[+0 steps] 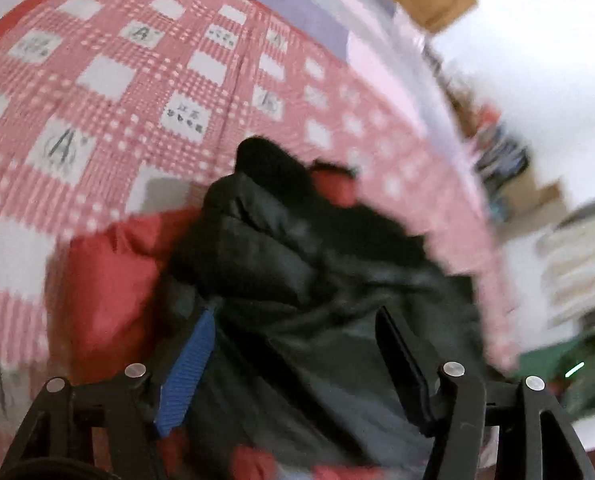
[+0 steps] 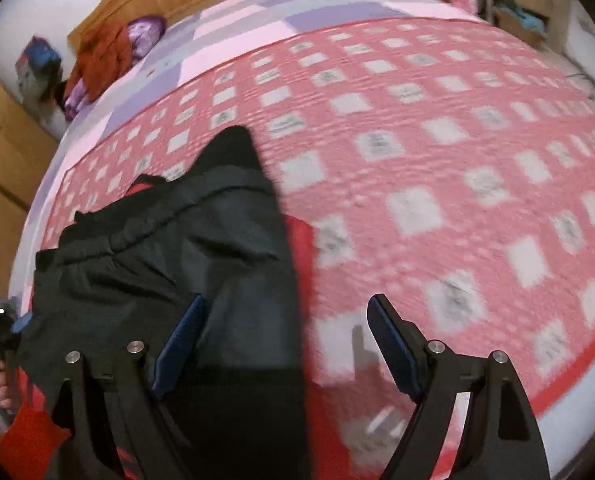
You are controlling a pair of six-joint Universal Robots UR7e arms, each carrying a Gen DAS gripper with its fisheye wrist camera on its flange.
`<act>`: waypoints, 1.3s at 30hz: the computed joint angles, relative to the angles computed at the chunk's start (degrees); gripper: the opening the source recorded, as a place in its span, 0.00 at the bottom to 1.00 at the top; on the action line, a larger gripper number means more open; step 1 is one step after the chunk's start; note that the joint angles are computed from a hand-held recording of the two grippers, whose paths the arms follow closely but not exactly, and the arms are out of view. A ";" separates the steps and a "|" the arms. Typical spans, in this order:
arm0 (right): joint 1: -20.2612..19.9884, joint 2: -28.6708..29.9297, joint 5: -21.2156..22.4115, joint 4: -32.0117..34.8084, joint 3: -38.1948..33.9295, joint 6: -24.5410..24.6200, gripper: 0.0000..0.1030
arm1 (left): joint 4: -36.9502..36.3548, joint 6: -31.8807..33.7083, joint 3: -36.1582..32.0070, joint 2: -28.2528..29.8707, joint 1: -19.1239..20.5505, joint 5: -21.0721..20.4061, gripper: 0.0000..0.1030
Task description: Fold large clothes
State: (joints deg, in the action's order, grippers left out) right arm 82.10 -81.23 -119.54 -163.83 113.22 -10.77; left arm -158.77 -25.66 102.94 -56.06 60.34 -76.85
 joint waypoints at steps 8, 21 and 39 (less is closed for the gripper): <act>1.24 -7.71 -13.51 2.27 7.06 -2.10 0.82 | 23.80 -16.66 9.52 -7.52 -10.71 25.38 0.73; 9.18 -7.50 -5.95 -1.59 9.60 -10.86 0.82 | 25.40 -15.64 8.90 -4.05 -18.79 29.53 0.74; 10.76 6.38 -3.83 -9.79 0.49 -17.37 0.82 | 6.63 3.65 6.06 -0.45 -15.57 26.13 0.92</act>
State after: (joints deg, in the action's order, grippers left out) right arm 92.85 -74.85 -123.37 -173.62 113.72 -28.14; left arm -152.15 -22.00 109.01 -56.50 44.77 -50.71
